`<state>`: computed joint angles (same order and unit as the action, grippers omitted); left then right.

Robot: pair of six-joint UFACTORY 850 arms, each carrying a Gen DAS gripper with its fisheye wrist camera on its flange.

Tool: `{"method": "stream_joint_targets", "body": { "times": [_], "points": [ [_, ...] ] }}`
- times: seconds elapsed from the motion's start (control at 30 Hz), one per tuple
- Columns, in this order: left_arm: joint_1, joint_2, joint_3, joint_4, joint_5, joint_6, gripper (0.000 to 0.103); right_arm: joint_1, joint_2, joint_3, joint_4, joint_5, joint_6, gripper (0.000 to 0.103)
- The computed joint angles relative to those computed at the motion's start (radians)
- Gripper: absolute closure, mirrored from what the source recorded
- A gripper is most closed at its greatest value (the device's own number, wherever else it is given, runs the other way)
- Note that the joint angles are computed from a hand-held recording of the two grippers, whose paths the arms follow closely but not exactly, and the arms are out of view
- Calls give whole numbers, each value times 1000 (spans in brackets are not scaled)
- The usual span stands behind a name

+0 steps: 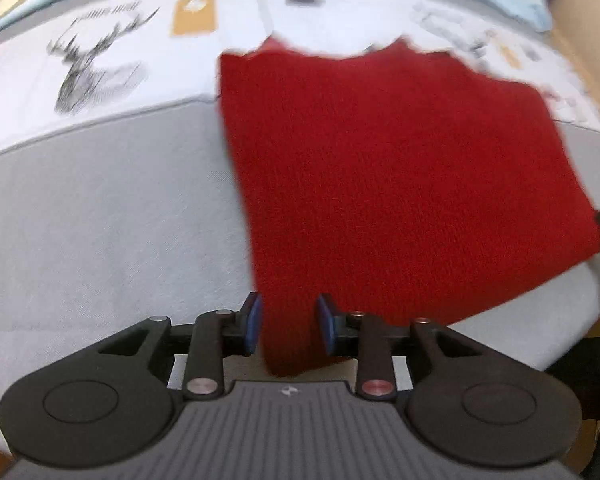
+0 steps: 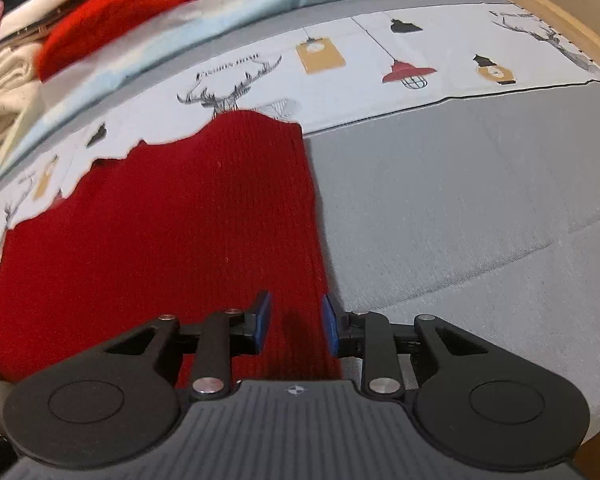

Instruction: Fold small clothes

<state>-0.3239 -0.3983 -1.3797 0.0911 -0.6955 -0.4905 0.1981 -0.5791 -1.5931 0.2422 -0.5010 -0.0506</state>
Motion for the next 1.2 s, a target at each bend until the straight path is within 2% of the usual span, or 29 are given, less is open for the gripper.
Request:
{"method": "stream_joint_targets", "body": {
  "times": [0.07, 0.1, 0.2, 0.23, 0.27, 0.3, 0.33, 0.37, 0.4, 0.43, 0.53, 0.6, 0.63, 0.7, 0.8, 0.9, 0.97, 1.07, 1.1, 1.2],
  "points": [
    [-11, -29, -22, 35, -62, -10, 68, 10, -22, -21, -105, -62, 71, 68],
    [-13, -27, -22, 46, -62, -10, 68, 12, -20, -18, -117, -48, 85, 66],
    [-18, 8, 5, 68, 9, -36, 68, 8, 15, 17, -34, 41, 48, 66],
    [-15, 8, 6, 55, 11, -25, 68, 6, 22, 25, 4, 59, 24, 66],
    [-13, -5, -4, 55, -21, -24, 68, 5, 20, 21, 5, 60, 26, 66],
    [-15, -24, -16, 68, -67, -27, 62, 9, 15, 17, -35, 46, 62, 65],
    [-17, -35, -21, 72, -79, -18, 60, 15, -2, -2, -103, 4, 118, 65],
    [-21, -34, -20, 87, -75, -13, 60, 21, -26, -29, -162, -53, 163, 65],
    [-23, -27, -17, 102, -62, -20, 60, 27, -31, -38, -195, -68, 196, 65],
    [-24, -16, -11, 117, -46, -41, 59, 30, -24, -32, -206, -50, 212, 65],
    [-31, 32, 21, 210, 14, -155, 55, 35, 20, 8, -163, 49, 196, 65],
    [-37, 74, 48, 296, 54, -258, 45, 45, 52, 36, -144, 123, 181, 64],
    [-41, 90, 57, 339, 64, -310, 42, 52, 66, 48, -156, 161, 194, 64],
    [-60, 133, 84, 440, 74, -442, 30, 68, 84, 58, -210, 225, 253, 58],
    [-67, 179, 114, 595, 75, -630, 26, 95, 105, 64, -289, 281, 354, 54],
    [-69, 209, 137, 726, 44, -800, 26, 126, 89, 35, -251, 280, 330, 52],
    [-41, 210, 145, 796, 46, -872, 26, 153, 70, 10, -245, 263, 315, 52],
    [-21, 253, 170, 834, 20, -911, 26, 202, 37, -30, -267, 228, 322, 52],
    [-12, 262, 173, 835, 14, -917, 26, 224, 28, -36, -318, 223, 367, 52],
    [22, 317, 214, 813, 41, -934, 26, 286, 13, -33, -403, 223, 431, 52]
  ]
}}
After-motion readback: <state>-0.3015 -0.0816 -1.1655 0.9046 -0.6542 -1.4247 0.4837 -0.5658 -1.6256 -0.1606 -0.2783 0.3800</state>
